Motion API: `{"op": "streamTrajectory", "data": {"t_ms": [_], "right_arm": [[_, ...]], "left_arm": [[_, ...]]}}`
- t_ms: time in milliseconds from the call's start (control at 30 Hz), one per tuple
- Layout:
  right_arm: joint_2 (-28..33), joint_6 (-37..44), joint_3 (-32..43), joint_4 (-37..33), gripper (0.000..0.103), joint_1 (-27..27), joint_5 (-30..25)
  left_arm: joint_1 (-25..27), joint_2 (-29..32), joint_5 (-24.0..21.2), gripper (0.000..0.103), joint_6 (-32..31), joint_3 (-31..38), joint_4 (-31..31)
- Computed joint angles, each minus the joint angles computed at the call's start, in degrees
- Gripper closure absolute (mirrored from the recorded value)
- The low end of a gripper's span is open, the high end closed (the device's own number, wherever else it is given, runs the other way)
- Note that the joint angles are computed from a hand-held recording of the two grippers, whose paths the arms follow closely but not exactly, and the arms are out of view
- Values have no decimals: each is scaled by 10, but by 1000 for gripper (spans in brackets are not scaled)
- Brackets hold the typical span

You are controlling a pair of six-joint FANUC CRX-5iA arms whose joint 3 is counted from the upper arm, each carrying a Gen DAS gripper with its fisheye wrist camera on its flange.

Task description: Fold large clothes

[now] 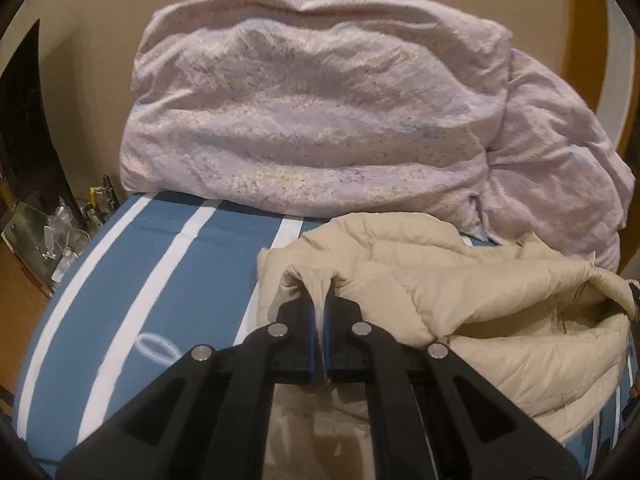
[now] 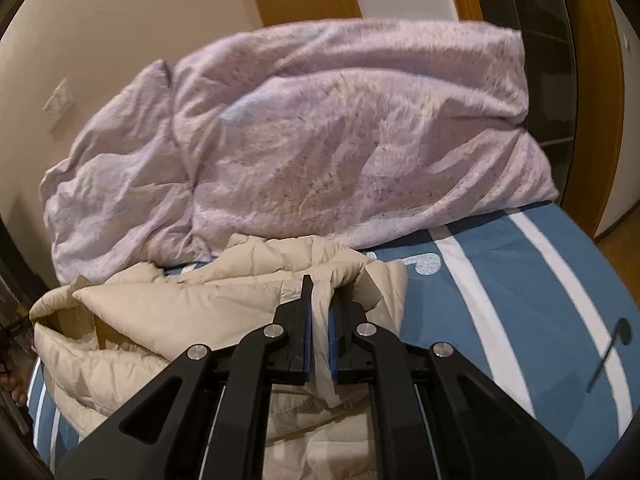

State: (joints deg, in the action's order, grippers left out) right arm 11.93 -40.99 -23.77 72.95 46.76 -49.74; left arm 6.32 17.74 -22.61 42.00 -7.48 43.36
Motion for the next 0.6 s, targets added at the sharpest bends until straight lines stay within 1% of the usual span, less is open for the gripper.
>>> {"op": "streamTrajectory", "data": {"t_ms": [67,100,167,200,233,267,300,333,367,400,433,467,500,533,567,600], "right_arm": [[12,-3,8,-4,96,-21,23],[18,-3,12,-7,96,-28,29],[26,-12,16,-4,89,-46,54],[29,-17,17,-1,87,-55,69],[31,-20,18,-1,80,-60,76],[33,-23,19,-3,76,-67,87],[34,-23,21,-6,75,-70,90],[35,-20,24,-12,71,-71,92],[33,-16,25,-16,63,-71,93],[30,-16,25,-17,58,-71,95],[23,-23,20,-9,44,-68,88],[19,-28,19,-2,33,-61,68],[16,-34,17,9,31,-54,46],[12,-37,15,17,31,-49,31],[3,-38,10,22,31,-39,14],[-3,-38,8,22,31,-34,8]], "left_arm": [[-3,24,-6,100,33,31,-28],[-5,40,-11,99,62,53,-52],[-7,65,-26,98,113,89,-89],[-7,74,-33,95,134,103,-105],[-7,87,-41,94,159,121,-119],[-7,96,-49,93,171,132,-125],[-8,106,-57,90,194,148,-142],[-8,109,-60,82,202,153,-148],[-8,112,-63,77,206,158,-149],[-7,111,-64,66,205,156,-144],[-6,108,-64,52,208,155,-146],[-6,100,-55,43,212,148,-151],[-5,89,-40,31,206,135,-149],[-5,81,-28,28,192,123,-139],[-3,68,-16,28,166,105,-120],[-1,58,-10,27,153,93,-112]]}}
